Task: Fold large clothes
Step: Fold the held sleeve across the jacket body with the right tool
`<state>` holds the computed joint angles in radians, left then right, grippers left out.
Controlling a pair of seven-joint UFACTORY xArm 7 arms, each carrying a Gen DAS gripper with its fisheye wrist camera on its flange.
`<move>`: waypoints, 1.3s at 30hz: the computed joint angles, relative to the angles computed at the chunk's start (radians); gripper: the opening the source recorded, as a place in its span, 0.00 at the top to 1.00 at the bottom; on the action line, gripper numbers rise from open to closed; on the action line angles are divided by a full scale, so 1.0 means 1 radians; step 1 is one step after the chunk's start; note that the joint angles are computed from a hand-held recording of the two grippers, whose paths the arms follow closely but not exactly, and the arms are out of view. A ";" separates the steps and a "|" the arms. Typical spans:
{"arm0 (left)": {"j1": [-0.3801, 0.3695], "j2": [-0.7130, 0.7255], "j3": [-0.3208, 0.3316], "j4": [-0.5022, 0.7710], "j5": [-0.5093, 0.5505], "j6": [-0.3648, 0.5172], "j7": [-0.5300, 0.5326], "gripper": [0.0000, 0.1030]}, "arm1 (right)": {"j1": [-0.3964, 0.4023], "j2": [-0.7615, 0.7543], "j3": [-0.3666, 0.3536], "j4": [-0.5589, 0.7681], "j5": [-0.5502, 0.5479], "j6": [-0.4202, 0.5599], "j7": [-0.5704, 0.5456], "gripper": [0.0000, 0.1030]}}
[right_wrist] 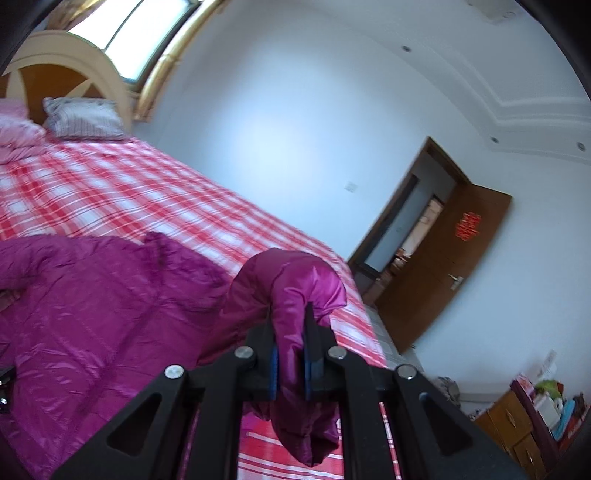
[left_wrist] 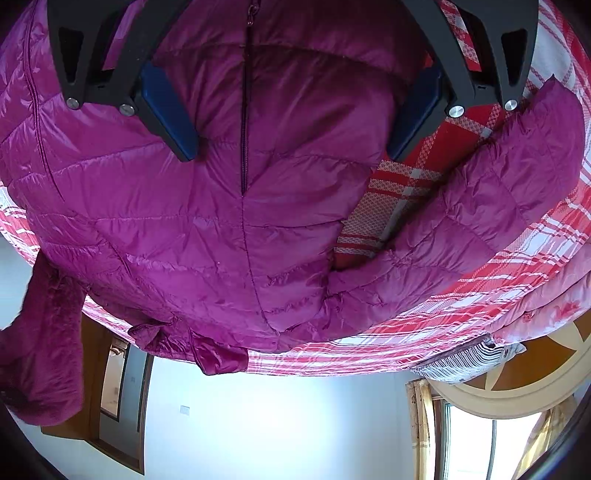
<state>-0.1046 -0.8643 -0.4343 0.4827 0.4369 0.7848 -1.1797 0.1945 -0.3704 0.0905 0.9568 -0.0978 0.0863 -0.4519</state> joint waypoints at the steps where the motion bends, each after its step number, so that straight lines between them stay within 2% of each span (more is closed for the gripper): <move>1: 0.001 0.000 -0.002 0.000 0.002 0.000 -0.002 0.01 | 0.008 0.000 0.001 0.000 0.002 0.006 -0.005 0.89; 9: 0.000 -0.011 -0.011 -0.007 0.008 0.000 -0.013 0.01 | 0.021 0.062 0.107 -0.046 -0.040 0.001 0.071 0.89; 14: 0.001 -0.011 -0.022 -0.005 0.015 0.003 -0.026 0.01 | 0.055 0.099 0.125 -0.075 -0.065 0.021 0.105 0.89; 17: 0.000 -0.009 -0.023 -0.005 0.019 0.005 -0.029 0.01 | 0.112 0.128 0.094 -0.070 -0.029 0.057 0.085 0.88; 19: -0.002 -0.006 -0.021 -0.001 0.019 0.010 -0.027 0.01 | 0.174 0.141 0.052 -0.065 0.047 0.082 0.030 0.83; 20: -0.005 -0.004 -0.017 0.000 0.017 0.010 -0.024 0.01 | 0.232 0.147 0.009 -0.059 0.128 0.103 -0.031 0.78; 21: -0.011 -0.005 -0.005 -0.001 0.010 0.007 -0.018 0.01 | 0.287 0.147 -0.031 -0.051 0.224 0.132 -0.105 0.67; 23: -0.020 -0.009 0.009 -0.001 -0.002 0.010 -0.005 0.01 | 0.372 0.125 -0.096 -0.035 0.414 0.220 -0.254 0.52; 25: -0.034 -0.015 0.027 0.002 -0.022 0.025 0.019 0.01 | 0.410 0.078 -0.124 -0.033 0.538 0.282 -0.352 0.48; 27: -0.042 -0.031 0.039 0.005 -0.038 0.052 0.041 0.01 | 0.435 0.030 -0.155 -0.025 0.642 0.355 -0.437 0.37; 31: -0.023 -0.065 0.035 0.035 -0.030 0.132 0.080 0.01 | 0.467 -0.058 -0.239 -0.004 0.855 0.477 -0.579 0.23; 35: 0.022 -0.084 0.032 0.102 0.008 0.159 0.115 0.01 | 0.446 -0.060 -0.293 0.041 1.006 0.525 -0.633 0.21; 37: 0.055 -0.060 0.028 0.152 0.032 0.120 0.125 0.01 | 0.394 -0.024 -0.268 0.061 1.008 0.455 -0.614 0.23; 38: 0.073 -0.028 0.027 0.187 0.046 0.084 0.135 0.01 | 0.344 0.015 -0.228 0.073 0.960 0.383 -0.570 0.27; 39: 0.091 0.014 0.023 0.224 0.056 0.051 0.145 0.01 | 0.279 0.068 -0.183 0.096 0.912 0.326 -0.513 0.38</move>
